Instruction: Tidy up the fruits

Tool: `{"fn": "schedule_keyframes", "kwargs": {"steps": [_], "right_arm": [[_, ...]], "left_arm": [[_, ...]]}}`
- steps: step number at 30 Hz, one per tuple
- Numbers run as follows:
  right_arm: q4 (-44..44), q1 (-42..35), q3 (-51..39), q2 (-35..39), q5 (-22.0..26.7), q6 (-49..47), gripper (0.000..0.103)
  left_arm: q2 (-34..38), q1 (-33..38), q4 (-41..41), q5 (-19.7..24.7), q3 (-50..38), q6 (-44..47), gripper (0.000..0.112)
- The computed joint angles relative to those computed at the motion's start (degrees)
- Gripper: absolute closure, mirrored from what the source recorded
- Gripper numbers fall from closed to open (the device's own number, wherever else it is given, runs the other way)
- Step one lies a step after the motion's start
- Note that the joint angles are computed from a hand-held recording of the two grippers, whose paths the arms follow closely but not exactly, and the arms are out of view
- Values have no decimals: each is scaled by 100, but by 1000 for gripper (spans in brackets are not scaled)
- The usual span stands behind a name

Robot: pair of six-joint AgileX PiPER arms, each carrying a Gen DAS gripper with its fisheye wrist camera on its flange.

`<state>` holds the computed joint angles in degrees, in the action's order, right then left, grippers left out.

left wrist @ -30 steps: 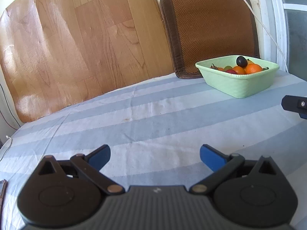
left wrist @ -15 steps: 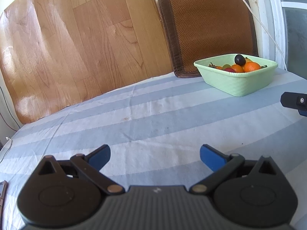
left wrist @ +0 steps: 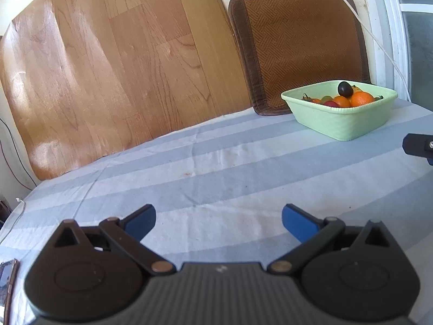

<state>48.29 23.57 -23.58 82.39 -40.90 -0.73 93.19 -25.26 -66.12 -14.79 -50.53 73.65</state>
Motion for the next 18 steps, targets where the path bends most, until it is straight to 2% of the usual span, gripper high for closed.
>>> {"fn": "schedule_keyframes", "kwargs": {"steps": [11, 18], "right_arm": [[5, 7, -2, 4, -16, 7, 43], [-25, 0, 2, -10, -16, 31, 43]], "left_arm": [[-34, -60, 543, -356, 91, -477, 9], [-16, -78, 334, -406, 80, -271, 9]]}}
